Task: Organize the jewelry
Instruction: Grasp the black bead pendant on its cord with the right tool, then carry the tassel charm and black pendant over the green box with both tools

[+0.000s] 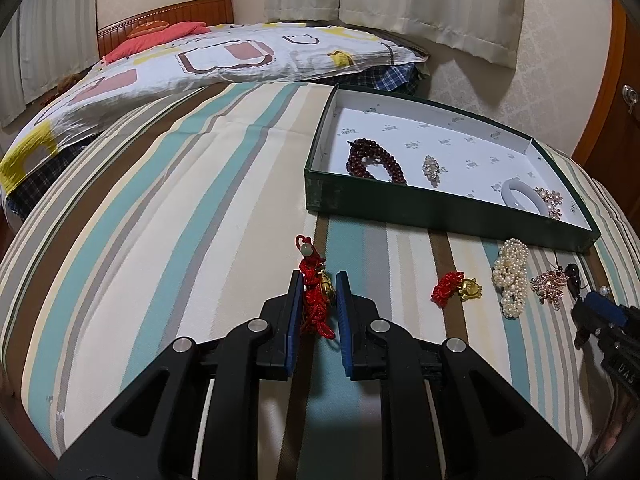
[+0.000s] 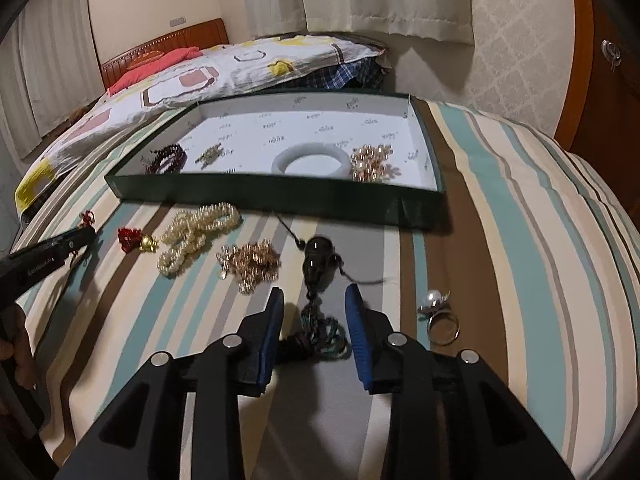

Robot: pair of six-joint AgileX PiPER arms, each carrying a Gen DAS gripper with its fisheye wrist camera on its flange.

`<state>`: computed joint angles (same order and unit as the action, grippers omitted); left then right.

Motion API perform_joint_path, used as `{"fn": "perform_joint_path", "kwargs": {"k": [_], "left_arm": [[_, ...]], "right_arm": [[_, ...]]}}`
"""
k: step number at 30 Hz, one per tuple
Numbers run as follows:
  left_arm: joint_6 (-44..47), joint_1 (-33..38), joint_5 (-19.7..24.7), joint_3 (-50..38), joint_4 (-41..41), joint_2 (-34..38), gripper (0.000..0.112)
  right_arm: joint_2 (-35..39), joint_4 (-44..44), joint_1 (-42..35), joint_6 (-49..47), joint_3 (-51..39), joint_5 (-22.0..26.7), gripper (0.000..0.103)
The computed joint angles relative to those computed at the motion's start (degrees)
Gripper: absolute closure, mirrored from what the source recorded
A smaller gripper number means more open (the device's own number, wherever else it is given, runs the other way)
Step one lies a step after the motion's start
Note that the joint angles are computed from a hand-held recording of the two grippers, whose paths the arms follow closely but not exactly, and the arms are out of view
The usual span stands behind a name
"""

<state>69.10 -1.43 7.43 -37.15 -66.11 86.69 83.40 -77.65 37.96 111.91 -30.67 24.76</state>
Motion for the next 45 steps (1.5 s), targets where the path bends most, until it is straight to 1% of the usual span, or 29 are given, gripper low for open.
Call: {"fn": "perform_joint_path", "kwargs": {"k": [4, 6, 8, 10, 11, 15, 17, 22, 26, 37, 41, 45], "left_arm": [[0.75, 0.09, 0.06, 0.06, -0.66, -0.02, 0.096], [-0.46, -0.23, -0.07, 0.03, 0.35, -0.08, 0.096], [-0.93, -0.35, -0.15, 0.07, 0.76, -0.19, 0.096], [-1.35, -0.52, -0.21, 0.23, 1.08, -0.54, 0.096], [-2.65, -0.79, -0.34, 0.23, 2.20, -0.73, 0.096], [-4.84, -1.18, -0.39, 0.46, 4.13, -1.48, 0.096], [-6.43, -1.41, -0.49, 0.53, 5.54, -1.85, 0.096], [-6.41, -0.99, -0.03, 0.60, 5.64, -2.65, 0.096], [-6.80, -0.53, 0.79, 0.46, 6.03, -3.50, 0.096], [-13.96, -0.70, 4.06, -1.59, 12.01, -8.71, 0.096], [-17.08, -1.66, 5.01, -3.27, 14.23, -9.93, 0.096], [-21.60, -3.26, 5.53, -6.51, 17.63, -9.97, 0.096]], "right_arm": [[-0.26, 0.74, 1.33, -0.53, 0.33, 0.76, 0.068], [-0.40, 0.48, 1.85, -0.22, 0.57, 1.03, 0.072], [-0.79, -0.48, 1.70, 0.72, 1.03, 0.39, 0.087], [-1.10, -1.78, 1.36, 2.00, 1.42, -0.66, 0.093], [-1.00, -1.79, 1.74, 2.25, 1.37, -0.40, 0.094], [-1.68, -4.33, 1.52, 5.85, 2.10, -1.21, 0.095], [-2.11, -4.60, 1.96, 6.43, 2.20, -0.75, 0.095], [-3.96, -4.58, 2.76, 6.41, 1.86, 0.86, 0.095], [-5.56, -3.96, 3.07, 5.08, 1.27, 2.16, 0.095], [-9.80, -1.80, 3.43, 0.56, -0.80, 4.64, 0.095], [-11.45, -1.39, 2.66, -1.63, -2.37, 5.07, 0.095], [-12.19, -2.21, 0.00, -4.32, -5.25, 4.70, 0.095]]}}
